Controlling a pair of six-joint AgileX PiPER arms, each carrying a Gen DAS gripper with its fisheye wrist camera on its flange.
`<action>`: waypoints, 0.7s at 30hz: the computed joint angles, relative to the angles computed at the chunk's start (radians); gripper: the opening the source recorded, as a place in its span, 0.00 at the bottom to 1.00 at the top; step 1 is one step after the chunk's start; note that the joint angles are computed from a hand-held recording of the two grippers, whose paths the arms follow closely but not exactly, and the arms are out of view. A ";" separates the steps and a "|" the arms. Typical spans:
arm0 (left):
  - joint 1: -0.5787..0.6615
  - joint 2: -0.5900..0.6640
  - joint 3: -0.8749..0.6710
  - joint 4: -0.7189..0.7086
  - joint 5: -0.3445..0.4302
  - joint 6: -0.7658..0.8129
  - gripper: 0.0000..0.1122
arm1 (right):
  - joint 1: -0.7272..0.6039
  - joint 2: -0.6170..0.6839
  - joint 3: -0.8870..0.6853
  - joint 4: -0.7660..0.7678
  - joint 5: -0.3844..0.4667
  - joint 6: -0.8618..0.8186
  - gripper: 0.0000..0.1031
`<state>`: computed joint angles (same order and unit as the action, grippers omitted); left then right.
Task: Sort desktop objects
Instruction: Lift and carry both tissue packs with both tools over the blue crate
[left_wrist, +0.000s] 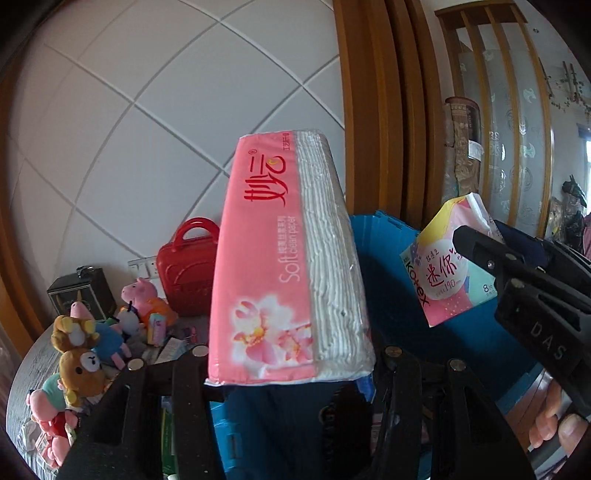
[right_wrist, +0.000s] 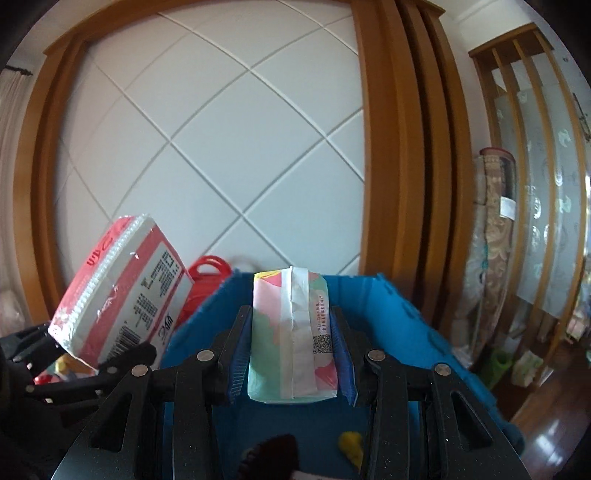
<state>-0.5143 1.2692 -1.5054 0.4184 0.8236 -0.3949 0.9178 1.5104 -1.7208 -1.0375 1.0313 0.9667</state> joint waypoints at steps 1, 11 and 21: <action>-0.046 0.050 -0.046 0.042 0.029 -0.037 0.43 | -0.050 -0.017 0.022 0.040 -0.020 -0.030 0.39; -0.183 0.393 -0.426 0.034 0.299 -0.062 0.43 | -0.395 -0.048 0.111 0.430 -0.129 -0.357 0.39; -0.203 0.432 -0.477 0.083 0.331 -0.102 0.44 | -0.484 -0.057 0.140 0.550 -0.162 -0.485 0.39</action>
